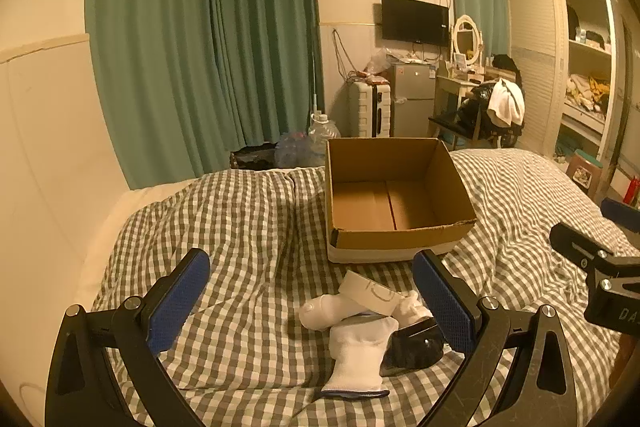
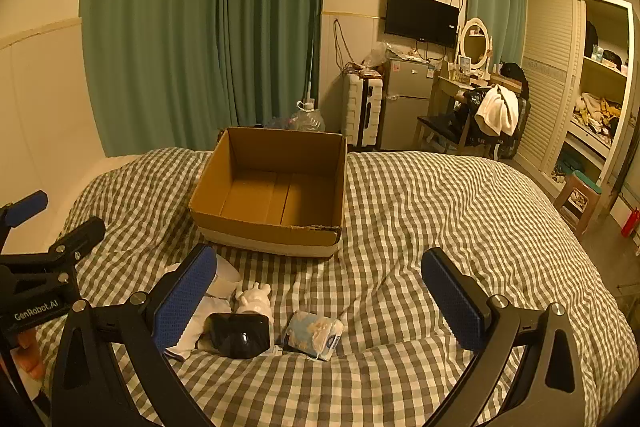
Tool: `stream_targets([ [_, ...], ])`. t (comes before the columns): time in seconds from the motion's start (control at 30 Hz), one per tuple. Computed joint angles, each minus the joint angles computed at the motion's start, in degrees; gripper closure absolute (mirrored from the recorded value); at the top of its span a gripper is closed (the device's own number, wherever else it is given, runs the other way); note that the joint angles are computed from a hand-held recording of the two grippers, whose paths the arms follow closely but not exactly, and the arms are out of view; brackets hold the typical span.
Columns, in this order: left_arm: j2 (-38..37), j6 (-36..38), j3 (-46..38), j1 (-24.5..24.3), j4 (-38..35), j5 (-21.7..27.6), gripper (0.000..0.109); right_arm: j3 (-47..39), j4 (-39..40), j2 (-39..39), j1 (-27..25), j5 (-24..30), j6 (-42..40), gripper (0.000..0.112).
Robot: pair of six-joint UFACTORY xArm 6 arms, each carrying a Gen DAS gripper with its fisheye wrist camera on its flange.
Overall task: Organize objects
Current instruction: 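Move both grippers toward the white socks and blue tissue pack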
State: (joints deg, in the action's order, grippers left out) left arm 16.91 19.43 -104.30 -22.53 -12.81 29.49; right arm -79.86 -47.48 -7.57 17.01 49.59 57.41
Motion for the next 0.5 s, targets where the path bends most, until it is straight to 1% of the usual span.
stream_targets([
  [0.33,0.28,-0.48,-0.32,0.27,-0.05,0.73,0.006,-0.12,0.94,0.93,-0.17,-0.92,-1.44,0.01],
  [0.47,-0.38,0.32,1.07,-0.16,0.94,-0.66,0.006,0.11,1.1,0.8,-0.24,-1.09,-1.38,0.01],
  [0.5,-0.57,1.96,1.61,-0.24,0.78,-1.52,0.006,0.19,1.17,0.75,-0.3,-1.12,-1.33,0.01],
])
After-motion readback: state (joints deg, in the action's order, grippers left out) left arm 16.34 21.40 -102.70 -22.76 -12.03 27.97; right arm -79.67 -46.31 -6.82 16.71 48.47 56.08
